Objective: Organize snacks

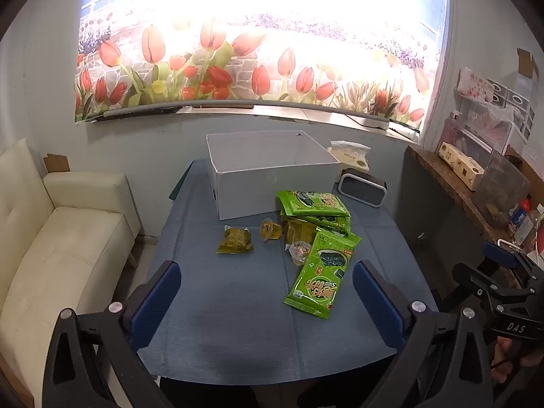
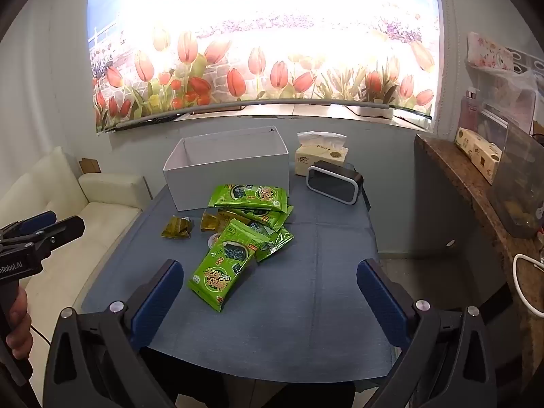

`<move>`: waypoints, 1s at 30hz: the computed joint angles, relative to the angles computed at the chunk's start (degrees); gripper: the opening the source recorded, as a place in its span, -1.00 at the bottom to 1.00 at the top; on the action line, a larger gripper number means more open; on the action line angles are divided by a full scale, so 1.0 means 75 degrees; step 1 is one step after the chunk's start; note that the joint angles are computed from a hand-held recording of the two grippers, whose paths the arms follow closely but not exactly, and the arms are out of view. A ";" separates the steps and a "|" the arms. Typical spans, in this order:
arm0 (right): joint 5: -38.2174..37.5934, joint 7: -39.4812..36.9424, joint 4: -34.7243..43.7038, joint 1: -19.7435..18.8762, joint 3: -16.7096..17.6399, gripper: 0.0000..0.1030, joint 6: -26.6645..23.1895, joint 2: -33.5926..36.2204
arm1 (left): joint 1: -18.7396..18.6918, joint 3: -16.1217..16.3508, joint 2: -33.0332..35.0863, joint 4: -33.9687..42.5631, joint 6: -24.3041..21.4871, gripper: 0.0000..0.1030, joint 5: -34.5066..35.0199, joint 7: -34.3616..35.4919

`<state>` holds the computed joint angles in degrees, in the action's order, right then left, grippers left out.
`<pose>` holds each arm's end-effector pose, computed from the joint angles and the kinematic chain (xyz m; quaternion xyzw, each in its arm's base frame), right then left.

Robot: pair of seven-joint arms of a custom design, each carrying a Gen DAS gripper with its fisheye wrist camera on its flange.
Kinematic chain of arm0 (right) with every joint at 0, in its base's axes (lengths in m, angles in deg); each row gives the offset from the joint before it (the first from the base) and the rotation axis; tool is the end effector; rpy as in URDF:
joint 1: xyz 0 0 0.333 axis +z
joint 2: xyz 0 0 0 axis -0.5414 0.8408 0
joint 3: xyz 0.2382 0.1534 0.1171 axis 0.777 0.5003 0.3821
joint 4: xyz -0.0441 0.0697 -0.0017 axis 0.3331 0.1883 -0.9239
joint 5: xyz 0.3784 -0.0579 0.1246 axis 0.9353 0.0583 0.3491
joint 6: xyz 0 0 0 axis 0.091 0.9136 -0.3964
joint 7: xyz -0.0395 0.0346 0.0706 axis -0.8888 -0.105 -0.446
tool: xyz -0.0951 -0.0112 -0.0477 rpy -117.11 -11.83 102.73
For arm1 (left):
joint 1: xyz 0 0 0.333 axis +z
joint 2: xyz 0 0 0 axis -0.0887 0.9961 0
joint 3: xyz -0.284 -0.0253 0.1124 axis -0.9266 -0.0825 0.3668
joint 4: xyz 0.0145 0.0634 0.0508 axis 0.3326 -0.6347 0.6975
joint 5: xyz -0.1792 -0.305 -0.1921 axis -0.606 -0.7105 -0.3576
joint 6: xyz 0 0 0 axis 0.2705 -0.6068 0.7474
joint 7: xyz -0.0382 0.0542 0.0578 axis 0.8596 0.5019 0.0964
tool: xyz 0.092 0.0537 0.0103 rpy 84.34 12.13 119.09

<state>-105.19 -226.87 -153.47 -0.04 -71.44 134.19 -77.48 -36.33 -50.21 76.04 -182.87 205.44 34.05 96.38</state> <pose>0.3560 0.3946 0.4676 -0.5584 0.7332 -0.3040 0.2413 0.4764 -0.3749 0.4248 -0.4853 0.7599 -0.3969 0.1718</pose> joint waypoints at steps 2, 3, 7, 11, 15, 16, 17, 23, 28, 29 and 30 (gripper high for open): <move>0.0031 -0.0051 0.0044 0.0012 0.0009 1.00 -0.0096 0.0020 | 0.0232 -0.0290 -0.0011 -0.0047 -0.0029 1.00 -0.0447 0.0439; 0.0035 -0.0044 0.0049 0.0018 0.0011 1.00 -0.0112 0.0016 | 0.0281 -0.0350 -0.0012 -0.0069 -0.0003 1.00 -0.0605 0.0600; 0.0106 -0.0093 0.0088 0.0024 -0.0005 1.00 -0.0109 0.0039 | 0.0343 -0.0428 -0.0162 -0.0250 0.0101 1.00 -0.1179 0.1308; 0.0035 0.0024 0.0085 0.0019 -0.0014 1.00 -0.0068 0.0131 | 0.0266 -0.0356 -0.0227 -0.0230 -0.0004 1.00 -0.0992 0.1221; 0.0084 -0.0013 0.0042 0.0040 -0.0024 1.00 -0.0052 0.0042 | -0.0098 0.0034 -0.0115 -0.0017 -0.0083 1.00 0.0053 0.0262; 0.0078 -0.0007 0.0045 0.0039 -0.0017 1.00 -0.0062 0.0046 | -0.0002 -0.0069 -0.0111 -0.0011 -0.0096 1.00 0.0023 0.0305; 0.0074 -0.0001 0.0039 0.0039 -0.0014 1.00 -0.0058 0.0039 | -0.0001 -0.0063 -0.0119 0.0000 -0.0096 1.00 0.0159 0.0190; 0.0093 -0.0019 0.0045 0.0036 -0.0005 1.00 -0.0054 0.0029 | 0.0148 -0.0192 -0.0107 0.0026 -0.0077 1.00 0.0380 0.0025; 0.0100 -0.0024 0.0053 0.0032 -0.0004 1.00 -0.0050 0.0035 | 0.0210 -0.0251 -0.0113 0.0015 -0.0039 1.00 0.0432 -0.0012; 0.0098 -0.0023 0.0051 0.0035 -0.0002 1.00 -0.0044 0.0032 | 0.0218 -0.0260 -0.0113 0.0011 -0.0032 1.00 0.0427 -0.0009; 0.0099 -0.0032 0.0041 0.0032 -0.0011 1.00 -0.0019 0.0031 | 0.0172 -0.0205 -0.0117 0.0015 -0.0027 1.00 0.0532 -0.0114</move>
